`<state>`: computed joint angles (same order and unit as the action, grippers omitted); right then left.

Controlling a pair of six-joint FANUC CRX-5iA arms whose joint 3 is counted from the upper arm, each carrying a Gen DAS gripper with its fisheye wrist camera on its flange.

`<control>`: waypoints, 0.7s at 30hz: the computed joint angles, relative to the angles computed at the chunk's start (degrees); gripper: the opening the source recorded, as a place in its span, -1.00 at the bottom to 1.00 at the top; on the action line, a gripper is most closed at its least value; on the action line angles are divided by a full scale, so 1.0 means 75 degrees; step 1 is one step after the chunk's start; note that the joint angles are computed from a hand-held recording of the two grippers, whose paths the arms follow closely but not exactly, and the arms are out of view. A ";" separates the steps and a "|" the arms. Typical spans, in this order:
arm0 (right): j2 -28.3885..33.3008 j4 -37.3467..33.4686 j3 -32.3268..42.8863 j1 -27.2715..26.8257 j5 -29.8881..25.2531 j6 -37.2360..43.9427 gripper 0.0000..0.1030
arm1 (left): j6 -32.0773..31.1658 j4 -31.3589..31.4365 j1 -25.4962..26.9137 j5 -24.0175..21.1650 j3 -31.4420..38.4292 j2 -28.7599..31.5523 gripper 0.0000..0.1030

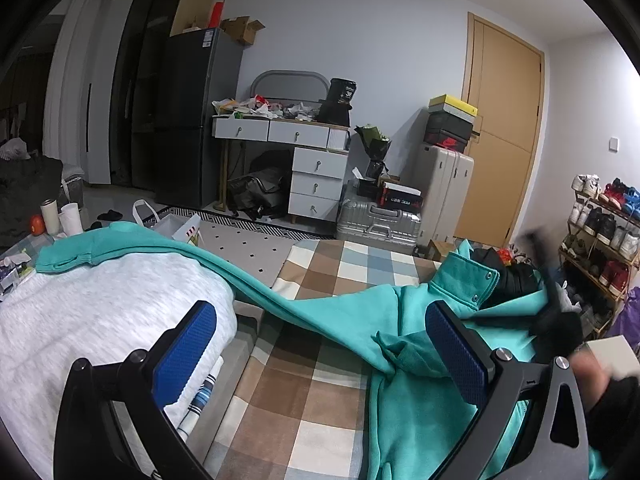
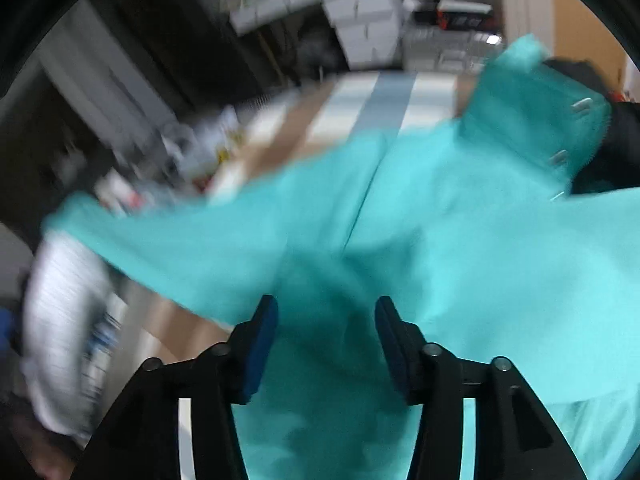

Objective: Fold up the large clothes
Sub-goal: 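Carry the held cuff across the hoodie body and release it, then grasp the other sleeve cuff with the left gripper and lift it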

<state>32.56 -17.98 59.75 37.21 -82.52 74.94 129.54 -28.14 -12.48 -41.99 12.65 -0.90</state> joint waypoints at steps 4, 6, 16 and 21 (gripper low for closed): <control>-0.0858 0.1348 -0.1150 -0.0688 0.1782 -0.0449 0.71 | -0.0291 0.0058 -0.0067 -0.0150 0.0279 0.0264 0.98; -0.0718 0.1614 -0.0927 -0.1013 0.1565 -0.0690 0.72 | -0.0374 0.0036 -0.0134 -0.0222 0.0395 0.0372 0.98; -0.3595 0.0975 -0.4488 -0.0960 0.3029 -0.0569 0.72 | -0.1212 0.0650 -0.0196 -0.0622 0.0683 0.0735 0.98; -0.5378 0.3092 -0.6526 0.0841 0.4720 -0.1685 0.99 | -0.1334 0.0953 -0.0117 -0.0671 0.0474 0.0546 0.98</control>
<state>-7.78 5.21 10.80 43.52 -47.12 62.30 119.53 -21.00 -13.35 -47.02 16.20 3.19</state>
